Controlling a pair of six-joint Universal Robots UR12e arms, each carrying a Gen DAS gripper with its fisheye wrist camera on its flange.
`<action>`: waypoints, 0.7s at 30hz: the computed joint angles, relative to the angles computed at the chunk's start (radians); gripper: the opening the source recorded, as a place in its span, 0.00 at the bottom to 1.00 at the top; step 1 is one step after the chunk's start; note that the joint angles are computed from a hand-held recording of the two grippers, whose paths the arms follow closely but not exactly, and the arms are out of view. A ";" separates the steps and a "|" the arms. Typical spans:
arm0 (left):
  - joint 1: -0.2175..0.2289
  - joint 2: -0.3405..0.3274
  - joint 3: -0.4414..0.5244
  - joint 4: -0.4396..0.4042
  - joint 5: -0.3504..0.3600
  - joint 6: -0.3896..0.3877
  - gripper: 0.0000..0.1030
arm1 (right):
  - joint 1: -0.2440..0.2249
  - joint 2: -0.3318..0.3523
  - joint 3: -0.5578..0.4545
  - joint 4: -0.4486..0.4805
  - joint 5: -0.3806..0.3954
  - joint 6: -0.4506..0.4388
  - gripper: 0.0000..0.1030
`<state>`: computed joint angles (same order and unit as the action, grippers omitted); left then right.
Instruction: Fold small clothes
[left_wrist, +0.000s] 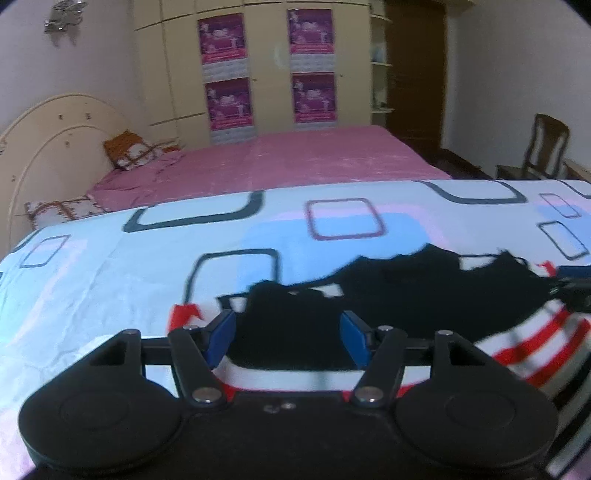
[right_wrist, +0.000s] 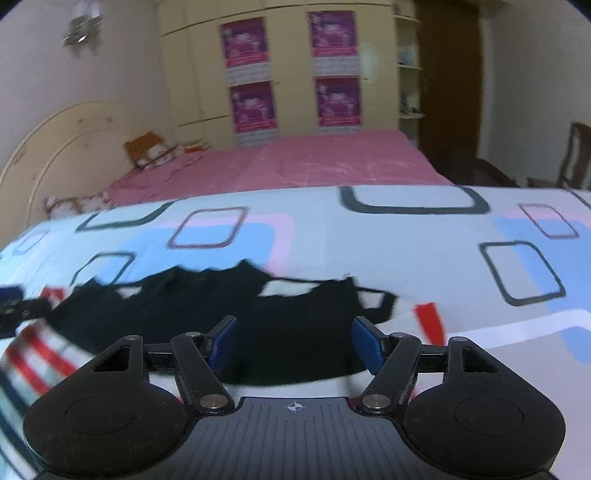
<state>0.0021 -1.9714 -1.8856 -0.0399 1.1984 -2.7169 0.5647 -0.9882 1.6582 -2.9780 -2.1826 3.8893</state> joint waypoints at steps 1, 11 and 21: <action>-0.001 0.004 -0.005 -0.007 -0.010 0.003 0.60 | 0.006 0.006 -0.009 0.005 0.003 -0.015 0.66; -0.016 -0.003 -0.052 -0.043 0.045 0.093 0.62 | 0.035 0.049 -0.059 0.082 0.061 -0.063 0.58; 0.032 -0.004 -0.057 -0.053 0.039 0.053 0.80 | 0.030 0.000 0.049 0.105 -0.021 0.038 0.58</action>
